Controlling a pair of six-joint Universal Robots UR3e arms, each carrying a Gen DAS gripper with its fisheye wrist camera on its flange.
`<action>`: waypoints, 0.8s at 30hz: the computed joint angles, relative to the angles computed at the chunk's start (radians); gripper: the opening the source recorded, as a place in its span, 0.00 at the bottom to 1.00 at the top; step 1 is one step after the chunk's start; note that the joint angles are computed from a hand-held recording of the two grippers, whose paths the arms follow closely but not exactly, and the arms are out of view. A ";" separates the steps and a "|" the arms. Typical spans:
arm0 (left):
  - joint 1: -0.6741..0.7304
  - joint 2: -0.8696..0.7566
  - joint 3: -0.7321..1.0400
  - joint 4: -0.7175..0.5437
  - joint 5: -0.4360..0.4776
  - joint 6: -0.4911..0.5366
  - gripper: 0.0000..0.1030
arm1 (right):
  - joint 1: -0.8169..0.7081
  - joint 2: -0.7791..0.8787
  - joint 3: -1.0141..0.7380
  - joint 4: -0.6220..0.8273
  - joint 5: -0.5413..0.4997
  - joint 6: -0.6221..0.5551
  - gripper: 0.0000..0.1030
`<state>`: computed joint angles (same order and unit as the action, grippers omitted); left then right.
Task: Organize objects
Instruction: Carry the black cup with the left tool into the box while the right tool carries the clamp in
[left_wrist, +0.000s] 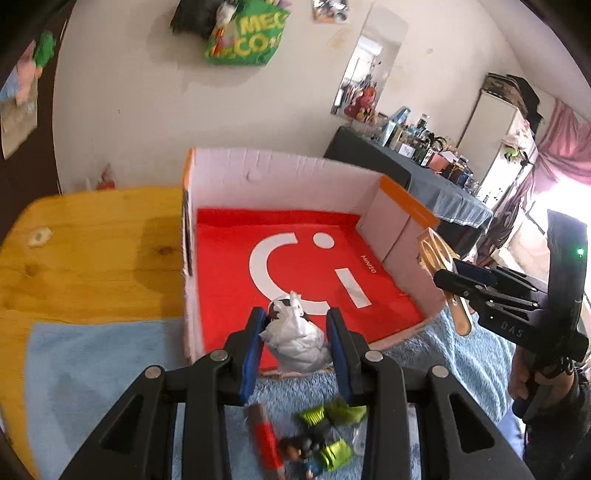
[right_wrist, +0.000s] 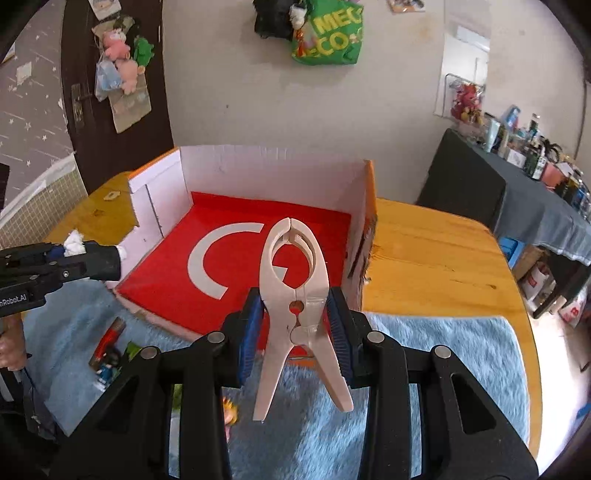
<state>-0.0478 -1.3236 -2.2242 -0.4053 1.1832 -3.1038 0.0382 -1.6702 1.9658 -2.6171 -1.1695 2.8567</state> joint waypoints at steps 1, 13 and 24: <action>0.003 -0.044 0.019 0.001 -0.009 -0.005 0.34 | 0.005 0.022 -0.019 0.009 -0.003 -0.004 0.33; 0.005 -0.229 0.118 -0.030 0.029 0.018 0.34 | 0.081 0.264 -0.298 0.207 -0.086 -0.061 0.33; -0.104 -0.312 0.237 -0.098 0.217 0.092 0.34 | 0.114 0.356 -0.410 0.296 -0.126 -0.084 0.33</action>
<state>-0.1520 -1.6353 -1.9869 -0.5035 1.4000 -3.0114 0.1517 -1.3138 1.5557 -2.3213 -1.2953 2.7727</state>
